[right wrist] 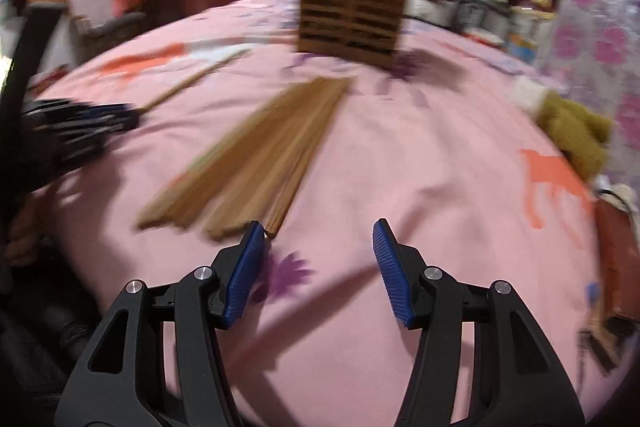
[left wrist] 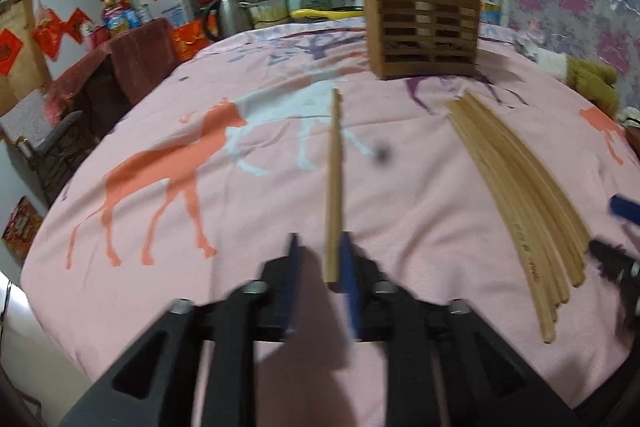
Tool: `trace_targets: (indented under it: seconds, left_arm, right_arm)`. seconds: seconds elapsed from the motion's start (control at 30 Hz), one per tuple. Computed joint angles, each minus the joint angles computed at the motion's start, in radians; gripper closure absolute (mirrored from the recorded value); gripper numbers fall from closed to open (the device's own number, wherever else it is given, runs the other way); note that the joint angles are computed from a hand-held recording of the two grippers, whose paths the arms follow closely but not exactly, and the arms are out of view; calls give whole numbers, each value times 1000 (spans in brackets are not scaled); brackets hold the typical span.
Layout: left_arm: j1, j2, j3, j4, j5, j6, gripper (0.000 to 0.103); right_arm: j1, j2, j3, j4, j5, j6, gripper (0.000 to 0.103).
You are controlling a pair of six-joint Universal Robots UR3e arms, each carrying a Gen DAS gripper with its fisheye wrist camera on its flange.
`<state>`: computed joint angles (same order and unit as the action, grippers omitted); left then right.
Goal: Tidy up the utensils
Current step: 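Pull the chopstick clear of the bundle and open the left gripper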
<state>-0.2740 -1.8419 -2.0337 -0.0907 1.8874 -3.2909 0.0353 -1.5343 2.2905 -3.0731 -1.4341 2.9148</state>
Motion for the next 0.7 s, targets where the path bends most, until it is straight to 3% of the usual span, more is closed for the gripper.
trace_targets:
  seconds: [0.13,0.33,0.47,0.57,0.7]
  left_arm:
    - [71,40,-46,9,-80,-31,51]
    - [46,33,-35,4,-45,-35,48]
    - [30,28,-33,15,-48,-15,51]
    - [30,27,-36,23,-63,-5,59]
    - [19,19,-31,31,-62,12,70]
  right_arm:
    - [-136,-88,48,44,173,10,51]
    - [-69,-74,61,-6,150,-39,53]
    - [-97,-83,52,10,209,-34,63]
    - [-96,-39,2,44,235,-28,70]
    - [-53,43,-78,96,206,-23,75]
